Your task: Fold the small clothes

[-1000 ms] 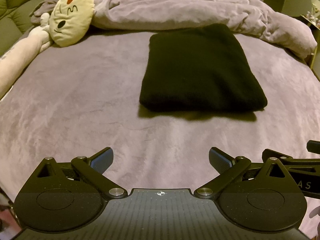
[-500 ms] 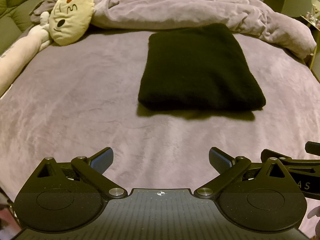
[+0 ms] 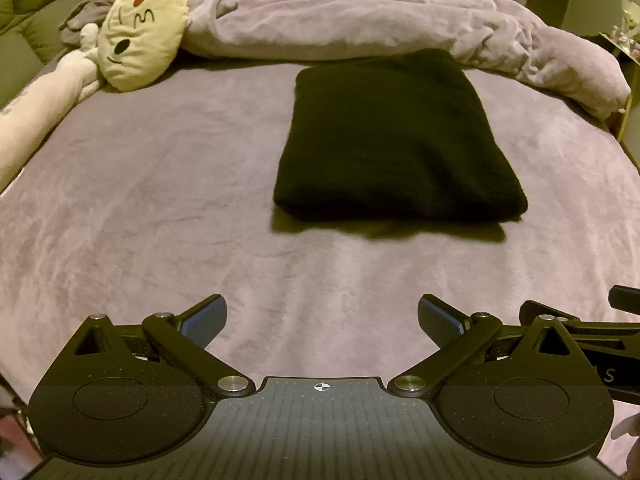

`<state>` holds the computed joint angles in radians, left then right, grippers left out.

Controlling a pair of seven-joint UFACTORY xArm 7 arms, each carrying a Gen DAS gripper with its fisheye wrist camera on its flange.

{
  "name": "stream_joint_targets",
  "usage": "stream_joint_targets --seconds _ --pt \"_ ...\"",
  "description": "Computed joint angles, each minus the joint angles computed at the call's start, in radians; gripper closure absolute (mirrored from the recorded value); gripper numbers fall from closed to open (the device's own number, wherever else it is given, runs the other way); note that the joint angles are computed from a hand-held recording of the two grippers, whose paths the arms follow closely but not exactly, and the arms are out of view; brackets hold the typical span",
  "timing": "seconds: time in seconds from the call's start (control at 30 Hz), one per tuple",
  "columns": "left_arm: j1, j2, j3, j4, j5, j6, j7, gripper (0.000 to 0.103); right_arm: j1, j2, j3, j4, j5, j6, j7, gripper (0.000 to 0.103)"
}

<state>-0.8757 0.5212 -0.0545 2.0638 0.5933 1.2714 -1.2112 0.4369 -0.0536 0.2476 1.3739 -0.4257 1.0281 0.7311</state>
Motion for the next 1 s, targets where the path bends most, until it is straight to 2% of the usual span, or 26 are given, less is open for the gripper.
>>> stream_joint_targets --seconds 1.0 --pt "-0.007 0.012 0.003 0.02 -0.01 0.008 0.008 0.0 -0.008 -0.016 0.003 -0.024 -0.001 -0.004 0.016 0.004"
